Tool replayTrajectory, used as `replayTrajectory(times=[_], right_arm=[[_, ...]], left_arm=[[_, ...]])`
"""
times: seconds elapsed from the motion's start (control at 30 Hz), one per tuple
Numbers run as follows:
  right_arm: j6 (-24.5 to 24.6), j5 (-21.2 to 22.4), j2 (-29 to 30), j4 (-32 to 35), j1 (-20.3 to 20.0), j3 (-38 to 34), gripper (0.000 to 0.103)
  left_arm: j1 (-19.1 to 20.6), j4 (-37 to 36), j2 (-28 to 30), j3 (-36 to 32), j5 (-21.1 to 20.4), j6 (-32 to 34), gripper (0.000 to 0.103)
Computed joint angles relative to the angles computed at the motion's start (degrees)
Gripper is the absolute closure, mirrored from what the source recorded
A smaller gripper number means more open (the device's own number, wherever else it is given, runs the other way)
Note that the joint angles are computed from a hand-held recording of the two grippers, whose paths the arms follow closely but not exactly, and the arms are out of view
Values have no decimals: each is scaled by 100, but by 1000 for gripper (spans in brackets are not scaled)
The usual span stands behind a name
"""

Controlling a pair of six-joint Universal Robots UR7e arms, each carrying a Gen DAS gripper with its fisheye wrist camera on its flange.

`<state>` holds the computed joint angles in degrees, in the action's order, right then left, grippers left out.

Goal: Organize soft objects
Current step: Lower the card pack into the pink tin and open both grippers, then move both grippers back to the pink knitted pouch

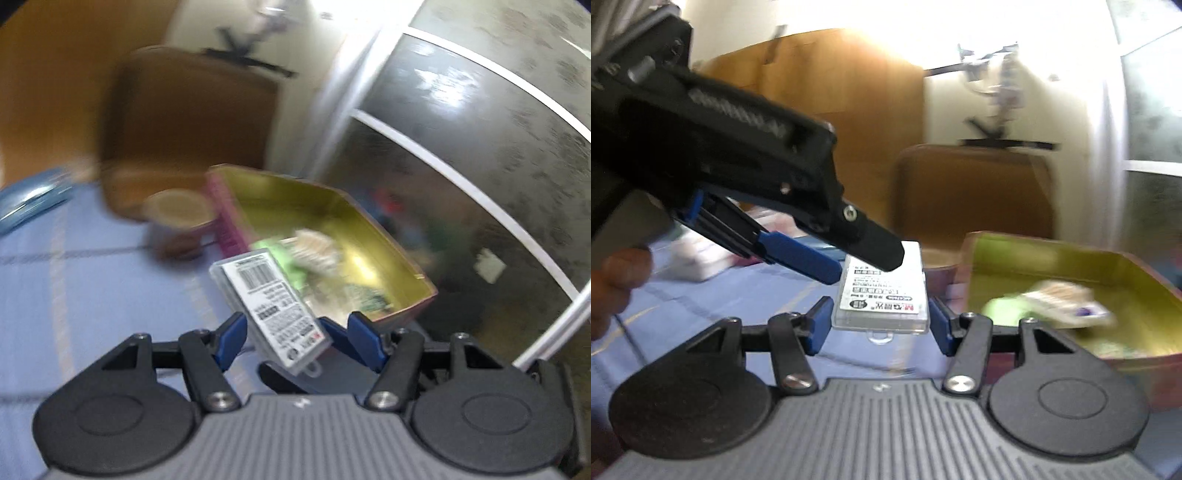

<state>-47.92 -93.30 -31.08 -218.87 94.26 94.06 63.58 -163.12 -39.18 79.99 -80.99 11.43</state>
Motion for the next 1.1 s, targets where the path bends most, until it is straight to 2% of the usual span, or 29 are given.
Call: replayTrajectory(times=[0.2, 0.3, 0.37, 0.47, 0.53, 0.67, 0.77, 0.87, 0.97, 1.1], right_arm=[[270, -435, 31, -183, -153, -453, 45], [185, -1000, 282, -109, -141, -965, 44], [236, -1345, 420, -144, -136, -1215, 43], [666, -977, 213, -204, -240, -831, 43], [620, -987, 233, -390, -208, -757, 43], [699, -788, 244, -587, -141, -655, 43], [734, -522, 292, -430, -41, -718, 43], [633, -243, 336, 44, 88, -803, 43], [594, -122, 488, 837, 229, -1108, 43], [833, -65, 917, 2213, 399, -2018, 43]], left_arm=[[-138, 410, 894, -1097, -69, 254, 42], [-191, 332, 1261, -1494, 320, 276, 40], [-207, 188, 1316, -1492, 602, 194, 39], [-116, 55, 1132, -1256, 485, 102, 39], [-76, -241, 1002, -1041, 565, 204, 38], [27, -1046, 742, -571, 1092, 429, 37], [212, -1499, 563, -352, 1521, 337, 36], [456, -1990, 389, -192, 1994, 71, 36], [703, -2530, 231, -32, 2454, -83, 36], [987, -3260, 184, 63, 2970, 101, 36]])
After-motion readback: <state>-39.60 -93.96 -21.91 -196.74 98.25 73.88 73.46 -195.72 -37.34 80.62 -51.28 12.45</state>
